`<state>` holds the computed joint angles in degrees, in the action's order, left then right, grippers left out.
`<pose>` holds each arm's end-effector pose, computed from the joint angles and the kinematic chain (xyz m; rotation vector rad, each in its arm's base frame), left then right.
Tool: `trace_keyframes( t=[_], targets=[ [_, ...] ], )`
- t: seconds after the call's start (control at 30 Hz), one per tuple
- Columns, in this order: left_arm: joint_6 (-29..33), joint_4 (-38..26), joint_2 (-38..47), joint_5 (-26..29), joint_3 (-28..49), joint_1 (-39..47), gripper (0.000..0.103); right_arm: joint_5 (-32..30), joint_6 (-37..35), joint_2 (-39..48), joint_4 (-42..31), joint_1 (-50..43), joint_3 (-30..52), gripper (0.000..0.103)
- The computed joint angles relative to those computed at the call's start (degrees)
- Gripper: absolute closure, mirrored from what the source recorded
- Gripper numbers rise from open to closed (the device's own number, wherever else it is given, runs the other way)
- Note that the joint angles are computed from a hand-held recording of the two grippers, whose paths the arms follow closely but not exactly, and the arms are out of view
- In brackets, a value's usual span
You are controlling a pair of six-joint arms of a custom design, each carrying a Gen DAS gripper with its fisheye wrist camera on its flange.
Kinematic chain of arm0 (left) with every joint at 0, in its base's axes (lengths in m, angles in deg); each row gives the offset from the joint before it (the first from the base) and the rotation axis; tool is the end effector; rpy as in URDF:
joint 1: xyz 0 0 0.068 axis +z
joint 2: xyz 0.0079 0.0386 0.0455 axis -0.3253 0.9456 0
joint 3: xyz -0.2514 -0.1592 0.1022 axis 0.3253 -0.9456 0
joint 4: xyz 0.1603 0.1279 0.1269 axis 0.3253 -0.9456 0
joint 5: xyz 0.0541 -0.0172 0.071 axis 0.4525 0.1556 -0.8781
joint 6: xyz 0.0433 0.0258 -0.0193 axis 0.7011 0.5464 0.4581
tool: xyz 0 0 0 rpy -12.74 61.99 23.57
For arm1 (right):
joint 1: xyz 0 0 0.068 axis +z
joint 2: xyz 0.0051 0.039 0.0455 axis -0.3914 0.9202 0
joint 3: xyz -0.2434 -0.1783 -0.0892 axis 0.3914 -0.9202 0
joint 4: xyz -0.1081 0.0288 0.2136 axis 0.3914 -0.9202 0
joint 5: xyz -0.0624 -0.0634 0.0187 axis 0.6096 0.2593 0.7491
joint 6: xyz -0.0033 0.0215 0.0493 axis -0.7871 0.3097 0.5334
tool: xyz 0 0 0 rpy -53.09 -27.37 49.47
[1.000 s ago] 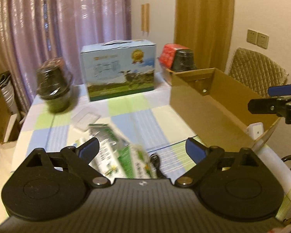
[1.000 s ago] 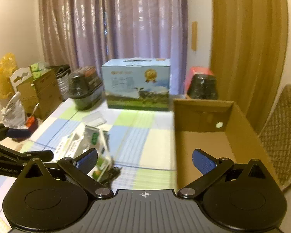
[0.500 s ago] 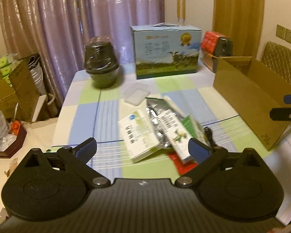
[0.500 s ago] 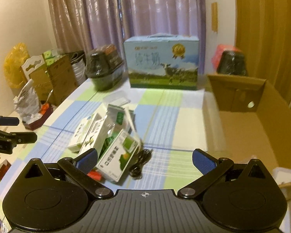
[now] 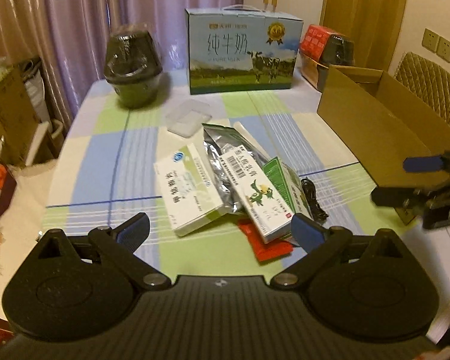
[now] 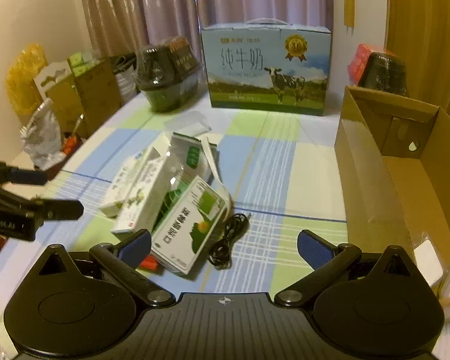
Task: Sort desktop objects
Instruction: 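Move both grippers back over the medicine boxes on the table, then grasp the white medicine box with the left gripper while the right gripper grasps the green-white box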
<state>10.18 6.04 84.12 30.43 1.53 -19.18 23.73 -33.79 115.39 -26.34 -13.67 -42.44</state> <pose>0.3155 -0.0093 0.1561 0.3709 2.3561 -0.1860 0.2983 0.0571 0.1749 -0.3888 2.3314 0.3033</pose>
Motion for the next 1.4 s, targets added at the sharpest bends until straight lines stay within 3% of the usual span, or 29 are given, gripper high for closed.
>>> trace_keyframes(
  t=[0.17, 0.47, 0.67, 0.97, 1.2, 1.4],
  targets=[
    [-1.2, 0.6, 3.4, -4.3, 2.7, -2.3, 0.005, -0.2, 0.0, 2.7, -1.0, 0.0, 2.1, 0.002],
    [-5.1, -2.1, 8.9, -4.0, 9.2, -5.3, 0.014, 0.7, 0.2, 8.1, -5.9, -0.8, 7.0, 0.002],
    [-7.0, -2.8, 12.8, -5.0, 12.5, -6.2, 0.026, 0.8, -0.5, 9.5, -6.2, -0.9, 8.6, 0.002],
    [-8.6, -5.7, 17.0, -2.4, 17.0, -6.1, 0.035, -0.8, 0.0, 10.4, -7.7, -0.1, 9.9, 0.002],
    [-8.1, -7.0, 18.2, -2.4, 18.2, -6.9, 0.061, -1.8, 1.6, 11.2, -7.5, -0.1, 10.2, 0.002],
    [-7.1, -8.2, 17.6, -2.5, 18.0, -6.2, 0.067, -4.3, 3.2, 12.3, -6.6, -0.3, 10.7, 0.004]
  ],
)
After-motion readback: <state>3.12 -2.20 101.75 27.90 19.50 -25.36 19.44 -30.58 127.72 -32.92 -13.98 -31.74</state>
